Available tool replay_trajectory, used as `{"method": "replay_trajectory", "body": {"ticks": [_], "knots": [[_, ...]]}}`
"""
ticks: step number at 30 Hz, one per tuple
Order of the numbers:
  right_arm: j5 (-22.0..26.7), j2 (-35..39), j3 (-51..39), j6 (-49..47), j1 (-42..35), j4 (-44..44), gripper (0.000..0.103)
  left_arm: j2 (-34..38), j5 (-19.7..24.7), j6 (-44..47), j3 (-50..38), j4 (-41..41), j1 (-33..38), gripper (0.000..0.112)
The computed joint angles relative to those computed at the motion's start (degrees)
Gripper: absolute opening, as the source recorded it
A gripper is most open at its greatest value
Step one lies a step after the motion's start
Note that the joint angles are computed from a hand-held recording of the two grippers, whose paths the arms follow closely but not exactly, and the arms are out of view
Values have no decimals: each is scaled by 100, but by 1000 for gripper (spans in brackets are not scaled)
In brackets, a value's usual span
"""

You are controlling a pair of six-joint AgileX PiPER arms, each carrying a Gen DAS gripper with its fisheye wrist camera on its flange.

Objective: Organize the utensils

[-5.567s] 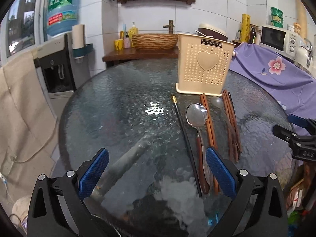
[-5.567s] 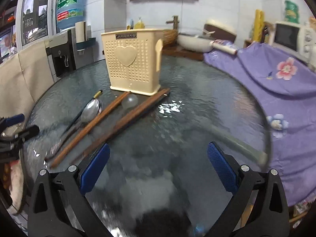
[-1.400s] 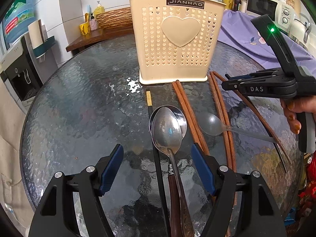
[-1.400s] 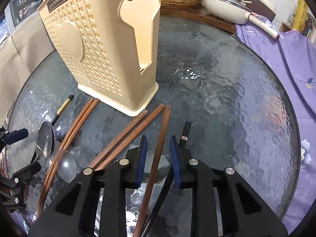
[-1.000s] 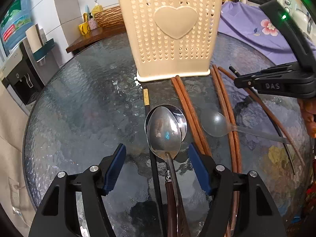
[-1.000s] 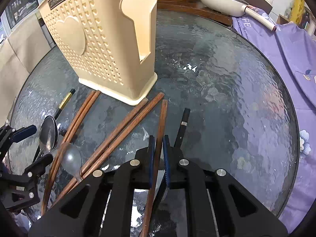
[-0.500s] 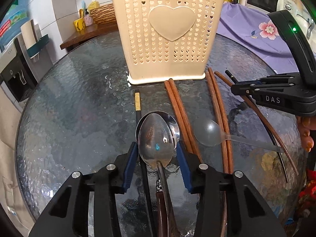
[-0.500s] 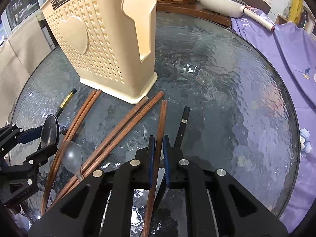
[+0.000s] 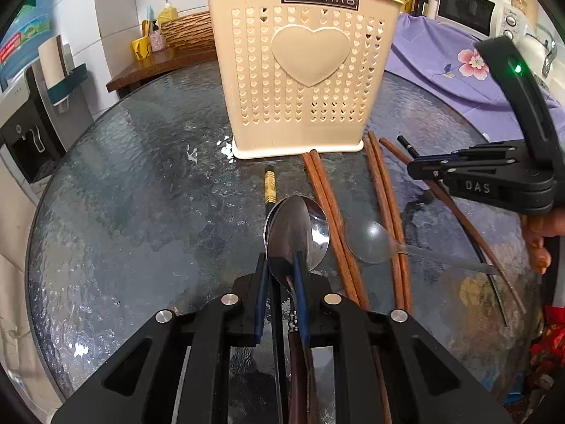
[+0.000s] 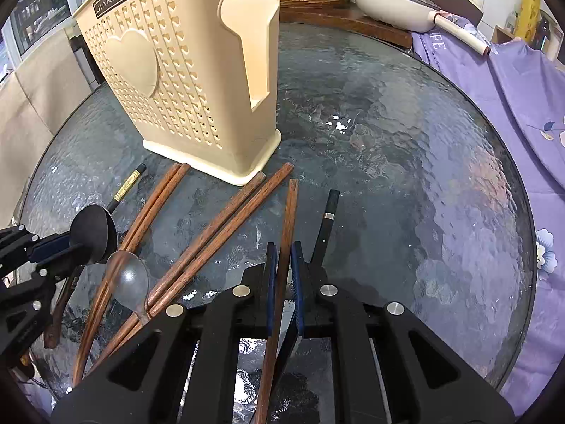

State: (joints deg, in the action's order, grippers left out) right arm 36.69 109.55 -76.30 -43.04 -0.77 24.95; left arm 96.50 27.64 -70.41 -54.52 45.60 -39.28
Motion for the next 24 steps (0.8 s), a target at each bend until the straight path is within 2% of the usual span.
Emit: {"method": "replay_trajectory", "body": {"ticks": [10, 13, 21, 23, 24], "knots": [[-13, -13, 27, -50, -16, 31, 9, 4, -54, -402, 59, 369, -43, 13], [-5, -8, 29, -102, -24, 77, 9, -86, -51, -592, 116, 530, -45, 4], [13, -6, 25, -133, -33, 126, 9, -270, -177, -633, 209, 627, -36, 1], [-6, -4, 28, -127, -23, 125, 9, -314, -189, -801, 251, 784, -87, 11], [0, -4, 24, -128, -28, 105, 9, -319, -162, -894, 261, 892, -128, 31]]}}
